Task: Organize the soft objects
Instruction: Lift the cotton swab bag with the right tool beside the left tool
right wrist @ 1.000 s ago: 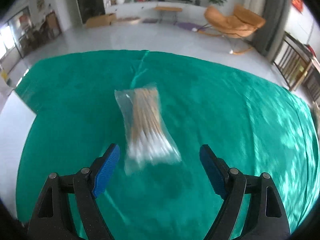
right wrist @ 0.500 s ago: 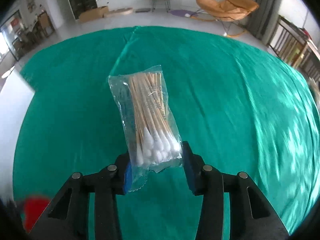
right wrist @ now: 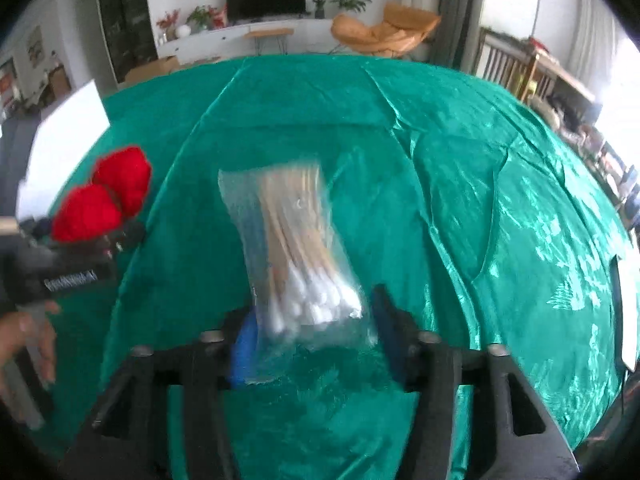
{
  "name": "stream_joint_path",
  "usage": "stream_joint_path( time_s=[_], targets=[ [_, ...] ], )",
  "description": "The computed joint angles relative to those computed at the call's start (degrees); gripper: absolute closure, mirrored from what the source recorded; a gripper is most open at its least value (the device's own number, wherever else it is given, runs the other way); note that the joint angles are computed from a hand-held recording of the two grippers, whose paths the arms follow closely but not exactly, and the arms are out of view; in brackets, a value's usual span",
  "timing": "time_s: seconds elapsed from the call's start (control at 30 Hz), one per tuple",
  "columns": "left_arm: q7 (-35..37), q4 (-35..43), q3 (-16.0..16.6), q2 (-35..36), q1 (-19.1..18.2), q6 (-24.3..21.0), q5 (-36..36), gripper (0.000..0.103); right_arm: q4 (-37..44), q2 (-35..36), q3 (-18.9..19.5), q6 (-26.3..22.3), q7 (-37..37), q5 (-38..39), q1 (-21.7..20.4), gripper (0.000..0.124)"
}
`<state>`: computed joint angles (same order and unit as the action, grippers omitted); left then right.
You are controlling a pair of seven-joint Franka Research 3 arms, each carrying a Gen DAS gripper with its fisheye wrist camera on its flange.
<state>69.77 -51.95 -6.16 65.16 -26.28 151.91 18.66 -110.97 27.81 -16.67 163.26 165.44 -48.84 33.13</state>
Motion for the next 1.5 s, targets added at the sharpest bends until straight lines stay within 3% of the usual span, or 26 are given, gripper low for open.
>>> stream_joint_path(
  time_s=[0.07,0.13,0.3,0.87,1.5],
  targets=[
    [-0.02,-0.10,0.02,-0.05,-0.01,0.04,-0.01,0.000,1.34,1.46,2.22,-0.06,-4.66,3.26,-2.19,0.052],
    [-0.02,-0.14,0.04,-0.08,-0.01,0.06,-0.01,0.000,1.99,2.11,0.39,0.11,-4.05,3.07,-0.80,0.047],
    [-0.01,-0.04,0.04,0.00,-0.02,0.04,-0.01,0.000,-0.94,1.83,-4.37,6.05,0.41,1.73,2.08,0.043],
    [-0.05,-0.21,0.06,-0.10,-0.01,0.13,0.01,0.000,-1.20,2.26,-7.08,5.84,-1.97,5.07,5.66,0.041],
    [-0.06,-0.24,0.06,-0.11,0.00,0.15,0.03,0.000,-1.53,2.45,-8.23,6.25,-4.34,7.82,6.85,0.041]
  ],
)
